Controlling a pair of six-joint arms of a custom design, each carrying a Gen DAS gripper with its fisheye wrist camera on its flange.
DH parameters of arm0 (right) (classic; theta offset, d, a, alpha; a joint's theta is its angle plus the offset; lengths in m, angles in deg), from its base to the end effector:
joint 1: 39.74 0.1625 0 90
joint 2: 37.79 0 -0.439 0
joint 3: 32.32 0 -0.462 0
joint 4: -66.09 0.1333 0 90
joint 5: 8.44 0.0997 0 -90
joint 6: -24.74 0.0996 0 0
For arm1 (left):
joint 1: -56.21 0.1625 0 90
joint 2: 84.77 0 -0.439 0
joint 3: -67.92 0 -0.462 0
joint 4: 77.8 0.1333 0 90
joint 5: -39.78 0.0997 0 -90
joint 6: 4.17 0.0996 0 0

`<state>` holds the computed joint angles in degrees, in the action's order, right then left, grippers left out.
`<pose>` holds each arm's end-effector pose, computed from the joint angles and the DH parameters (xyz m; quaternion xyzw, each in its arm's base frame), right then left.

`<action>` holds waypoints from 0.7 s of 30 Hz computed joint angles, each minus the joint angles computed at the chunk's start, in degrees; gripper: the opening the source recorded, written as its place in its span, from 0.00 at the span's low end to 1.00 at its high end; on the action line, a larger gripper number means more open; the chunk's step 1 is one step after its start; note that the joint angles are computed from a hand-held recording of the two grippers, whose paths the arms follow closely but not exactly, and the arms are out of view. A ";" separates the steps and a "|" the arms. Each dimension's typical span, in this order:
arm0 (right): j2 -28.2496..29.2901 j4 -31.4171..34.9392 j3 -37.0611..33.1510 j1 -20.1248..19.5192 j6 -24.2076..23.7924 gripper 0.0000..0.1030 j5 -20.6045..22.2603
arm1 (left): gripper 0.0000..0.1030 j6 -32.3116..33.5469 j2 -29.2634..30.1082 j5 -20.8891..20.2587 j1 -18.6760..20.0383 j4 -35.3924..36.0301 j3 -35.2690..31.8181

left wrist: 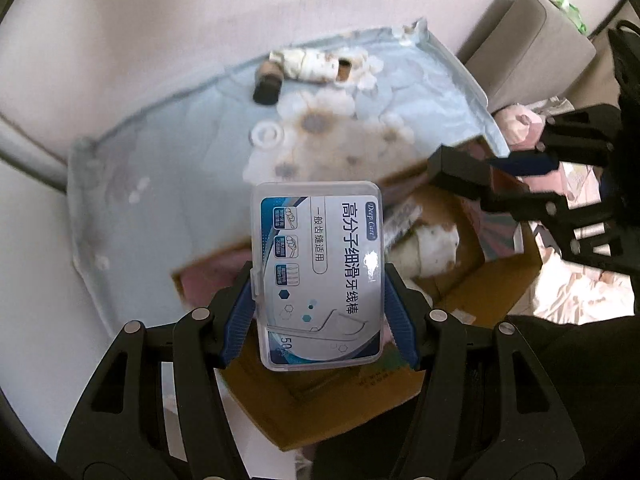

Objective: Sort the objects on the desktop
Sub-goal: 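Carry the toothbrush box and lip gloss into the cardboard box and release both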

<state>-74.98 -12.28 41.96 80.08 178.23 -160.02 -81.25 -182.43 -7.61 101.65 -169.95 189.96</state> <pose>0.4118 -0.6266 0.0430 -0.5902 -0.5555 0.4764 0.3407 -0.1565 -0.4450 0.3013 -0.1887 0.8972 -0.2237 0.3306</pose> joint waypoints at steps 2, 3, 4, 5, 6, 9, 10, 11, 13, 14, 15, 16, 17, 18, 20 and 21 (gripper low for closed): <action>0.37 -3.58 0.30 -0.71 -3.13 0.18 -0.57 | 0.55 -1.18 -0.01 -0.17 -0.29 0.34 1.04; 0.61 -5.72 0.44 -0.95 -4.43 0.18 -1.07 | 0.55 -1.80 0.54 -0.22 -0.27 1.56 1.16; 0.90 -8.42 0.78 -1.22 -5.48 0.18 -1.70 | 0.55 -2.24 0.87 -0.49 -0.23 2.63 1.36; 1.14 -10.91 1.14 -1.45 -6.35 0.18 -2.20 | 0.55 -2.51 0.83 -0.67 -0.22 2.66 1.73; 1.40 -13.58 1.50 -1.71 -7.53 0.18 -2.43 | 0.55 -2.26 0.43 -1.21 0.02 1.48 2.54; 2.12 -18.50 1.48 -2.29 -10.16 0.18 -1.86 | 0.55 -2.54 -0.58 -2.55 0.56 -0.69 4.53; 2.29 -18.92 1.26 -2.38 -10.45 0.18 -1.67 | 0.55 -2.72 -0.64 -2.88 0.67 -0.86 4.88; 2.48 -19.18 1.04 -2.52 -10.75 0.18 -1.44 | 0.55 -2.81 -0.65 -3.18 0.85 -1.09 5.22; 2.72 -19.52 0.71 -2.76 -11.31 0.18 -0.99 | 0.55 -2.84 -0.63 -3.60 1.22 -1.34 5.60; 2.75 -19.63 0.64 -2.81 -11.53 0.18 -0.80 | 0.55 -2.79 -0.62 -3.73 1.38 -1.46 5.66; 2.81 -19.47 0.46 -2.84 -11.63 0.18 -0.49 | 0.55 -2.73 -0.60 -3.74 1.50 -1.26 5.60; 2.88 -19.09 0.24 -2.87 -11.57 0.18 -0.22 | 0.55 -2.78 -0.51 -3.67 1.51 -0.92 5.49; 2.92 -18.69 0.09 -2.87 -11.52 0.18 0.03 | 0.55 -2.83 -0.52 -3.56 1.51 -0.68 5.39; 2.96 -18.34 -0.06 -2.84 -11.38 0.18 0.24 | 0.55 -2.85 -0.58 -3.55 1.51 -0.66 5.37; 2.99 -18.02 -0.13 -2.83 -11.16 0.18 0.39 | 0.55 -2.91 -0.73 -3.60 1.53 -0.99 5.45; 3.00 -18.08 -0.10 -2.84 -11.16 0.18 0.44 | 0.55 -2.89 -0.84 -3.72 1.56 -1.47 5.61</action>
